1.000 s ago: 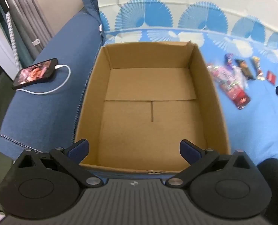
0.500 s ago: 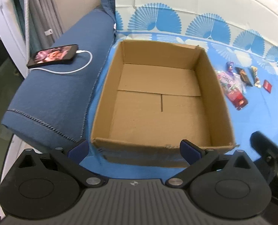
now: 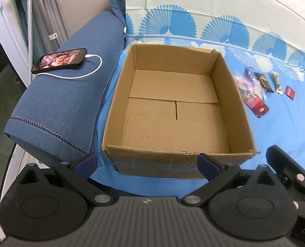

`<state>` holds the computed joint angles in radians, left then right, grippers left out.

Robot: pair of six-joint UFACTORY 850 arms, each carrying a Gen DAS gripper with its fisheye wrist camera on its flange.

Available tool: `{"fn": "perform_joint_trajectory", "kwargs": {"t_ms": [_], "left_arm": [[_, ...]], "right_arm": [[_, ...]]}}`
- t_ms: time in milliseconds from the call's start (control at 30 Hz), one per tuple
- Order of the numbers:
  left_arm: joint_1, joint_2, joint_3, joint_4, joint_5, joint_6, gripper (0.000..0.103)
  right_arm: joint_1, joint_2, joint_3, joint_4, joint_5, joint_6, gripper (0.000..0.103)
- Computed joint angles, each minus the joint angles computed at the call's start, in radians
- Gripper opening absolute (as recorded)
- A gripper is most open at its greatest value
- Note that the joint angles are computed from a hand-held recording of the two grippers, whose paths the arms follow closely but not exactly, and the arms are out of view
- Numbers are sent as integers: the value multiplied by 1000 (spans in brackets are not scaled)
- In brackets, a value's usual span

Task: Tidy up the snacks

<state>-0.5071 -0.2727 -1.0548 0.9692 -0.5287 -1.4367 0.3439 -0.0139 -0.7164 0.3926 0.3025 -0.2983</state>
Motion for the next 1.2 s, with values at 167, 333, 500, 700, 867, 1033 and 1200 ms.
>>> {"fn": "perform_joint_trajectory", "kwargs": {"t_ms": [167,333,500,700,867,1033,1200], "left_arm": [[-2,-3,-3,-9,-2,15,103],[-2,-7,-10,-24,-5,35,103],[-6,-8,-12,-20,-10,31,103],[-6,-4,-7,-17,-8,26,103],[-6,-5,-8,-20,-9,28,103],[-7,-5,-7,-19,-10,28,103],[-8,-4,-7,-19,-10,28,103]], "right_arm": [[-2,0,-2,-15,2,12,103],[-10,-2,4,-61,9,59,103],[-9,-3,5,-60,11,59,103],[-7,1,10,-68,13,65,103],[-6,0,9,-62,9,66,103],[-5,-3,4,-61,3,66,103],[-6,-3,7,-65,5,72,103]]}}
